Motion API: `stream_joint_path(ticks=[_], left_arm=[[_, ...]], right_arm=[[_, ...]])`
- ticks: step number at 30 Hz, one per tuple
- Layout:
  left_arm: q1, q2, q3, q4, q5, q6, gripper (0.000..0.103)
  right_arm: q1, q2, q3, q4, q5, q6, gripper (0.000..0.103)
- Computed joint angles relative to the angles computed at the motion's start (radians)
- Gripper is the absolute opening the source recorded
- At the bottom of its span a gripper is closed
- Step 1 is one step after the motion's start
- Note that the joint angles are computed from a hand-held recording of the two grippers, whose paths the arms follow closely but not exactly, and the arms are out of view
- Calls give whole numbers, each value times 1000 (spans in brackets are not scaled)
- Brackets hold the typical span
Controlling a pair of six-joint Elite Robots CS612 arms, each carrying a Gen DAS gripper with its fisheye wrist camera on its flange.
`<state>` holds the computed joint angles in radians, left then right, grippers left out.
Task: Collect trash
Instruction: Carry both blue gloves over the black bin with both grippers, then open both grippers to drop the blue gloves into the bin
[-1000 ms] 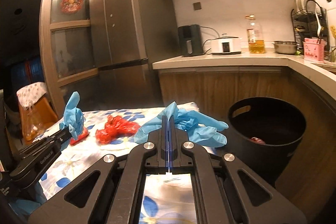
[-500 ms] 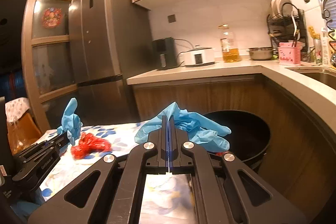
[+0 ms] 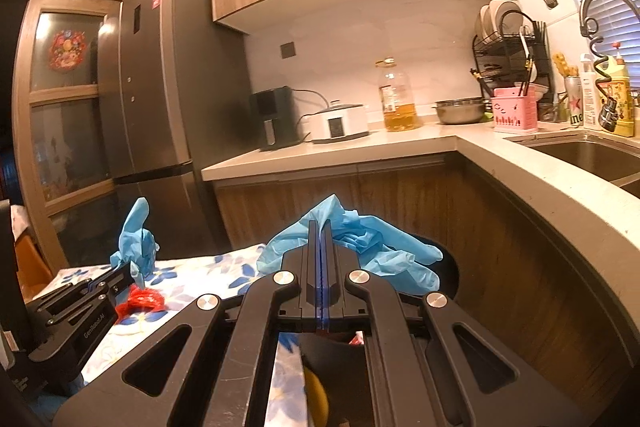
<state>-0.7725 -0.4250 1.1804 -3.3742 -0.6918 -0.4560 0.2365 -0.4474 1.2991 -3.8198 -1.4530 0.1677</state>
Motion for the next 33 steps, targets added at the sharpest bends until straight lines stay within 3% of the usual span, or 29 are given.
stream_joint_path(ticks=[17, 33], left_arm=[[6, 106, -240, 22, -97, 141, 5], [21, 188, -405, 82, -164, 175, 5]], right_arm=[[-18, 20, -56, 18, -37, 18, 1], [-26, 50, -120, 44, -20, 25, 1]])
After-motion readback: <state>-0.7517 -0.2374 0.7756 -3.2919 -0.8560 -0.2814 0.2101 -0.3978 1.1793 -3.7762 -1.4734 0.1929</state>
